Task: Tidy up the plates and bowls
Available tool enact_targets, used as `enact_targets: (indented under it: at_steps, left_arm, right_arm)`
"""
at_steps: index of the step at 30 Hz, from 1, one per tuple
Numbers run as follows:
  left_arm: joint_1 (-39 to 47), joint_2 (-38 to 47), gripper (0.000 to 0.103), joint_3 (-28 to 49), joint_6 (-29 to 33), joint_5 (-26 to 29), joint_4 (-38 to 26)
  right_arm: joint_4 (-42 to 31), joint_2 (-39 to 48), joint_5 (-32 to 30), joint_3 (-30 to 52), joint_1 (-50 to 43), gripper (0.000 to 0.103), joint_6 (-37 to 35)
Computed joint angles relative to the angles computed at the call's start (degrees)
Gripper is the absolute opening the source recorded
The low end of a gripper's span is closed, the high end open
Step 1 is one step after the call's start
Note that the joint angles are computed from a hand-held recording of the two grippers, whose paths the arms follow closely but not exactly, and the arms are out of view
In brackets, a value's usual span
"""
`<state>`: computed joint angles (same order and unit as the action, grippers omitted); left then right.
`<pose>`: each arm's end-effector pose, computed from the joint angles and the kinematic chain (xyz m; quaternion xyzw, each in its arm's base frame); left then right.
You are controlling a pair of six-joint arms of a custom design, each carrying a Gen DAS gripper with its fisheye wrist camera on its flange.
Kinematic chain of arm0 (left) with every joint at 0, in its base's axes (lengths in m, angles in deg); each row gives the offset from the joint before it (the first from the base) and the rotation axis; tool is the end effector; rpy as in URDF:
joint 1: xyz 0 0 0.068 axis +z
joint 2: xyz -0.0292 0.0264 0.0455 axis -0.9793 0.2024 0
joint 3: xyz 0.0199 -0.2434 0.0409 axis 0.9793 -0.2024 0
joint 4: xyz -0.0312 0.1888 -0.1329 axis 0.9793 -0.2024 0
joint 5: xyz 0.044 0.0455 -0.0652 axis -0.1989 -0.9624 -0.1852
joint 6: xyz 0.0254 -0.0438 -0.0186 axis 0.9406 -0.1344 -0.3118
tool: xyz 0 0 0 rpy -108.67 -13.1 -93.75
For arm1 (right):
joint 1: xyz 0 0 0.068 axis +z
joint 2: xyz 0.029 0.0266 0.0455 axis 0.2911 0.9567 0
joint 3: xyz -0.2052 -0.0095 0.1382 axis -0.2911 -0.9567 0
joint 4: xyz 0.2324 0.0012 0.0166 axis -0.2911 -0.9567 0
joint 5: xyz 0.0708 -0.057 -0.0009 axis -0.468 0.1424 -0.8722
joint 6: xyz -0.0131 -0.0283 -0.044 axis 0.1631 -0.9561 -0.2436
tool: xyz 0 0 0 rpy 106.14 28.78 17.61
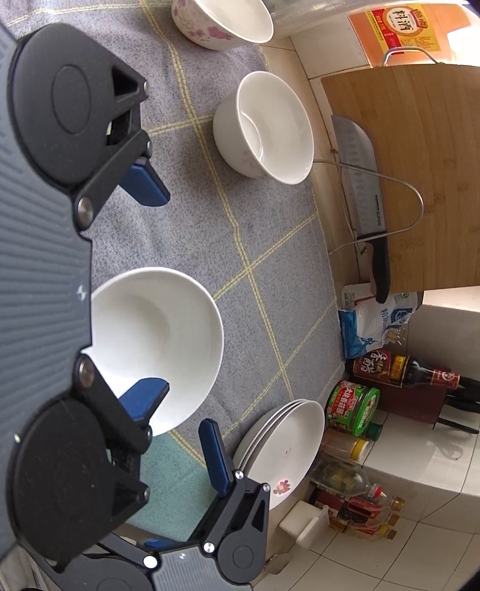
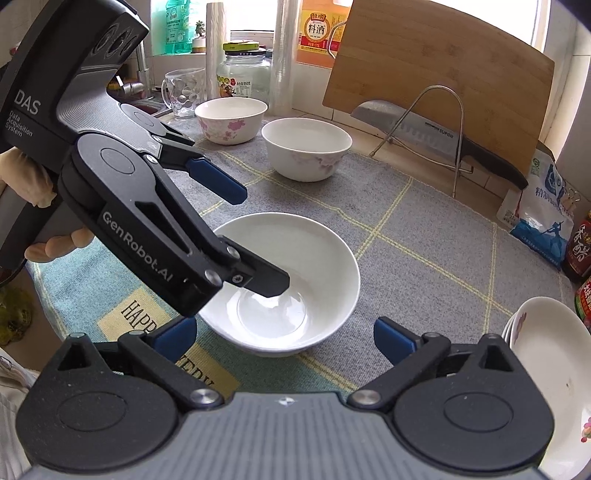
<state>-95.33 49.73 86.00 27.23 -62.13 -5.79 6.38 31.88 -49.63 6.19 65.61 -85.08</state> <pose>0.1838 -0.0622 0.2351 0.1839 0.9152 -0.1210 0.3375 0.1422 0.1519 0.1700 -0.3462 0.8654 0.0705 0.3554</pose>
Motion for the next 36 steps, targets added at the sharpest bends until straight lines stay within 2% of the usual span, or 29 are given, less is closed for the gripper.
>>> enact_targets:
  at_steps: [6,14,26,36]
  left_arm:
    - [8.96,-1.35,0.1,2.34,5.74,-0.01,-0.93]
    - [20.66,5.74,0.101,8.93,14.05,4.26,1.79]
    - [23.13,21.7,0.102,17.92,18.38,6.35,7.92]
    - [22.34,33.35,0.101,25.55,19.35,6.08,9.11]
  right_arm:
    - [-0.48,0.02,-0.88,2.82,-1.06,0.103,-3.16]
    - [3.62,8.64,-2.72,11.01,-4.73,0.103,-9.81]
    - [4.55,29.43,-9.89,29.12,-10.2,0.103,-15.67]
    - [2.58,41.52,-11.32,41.77,-11.63,0.103,-19.19]
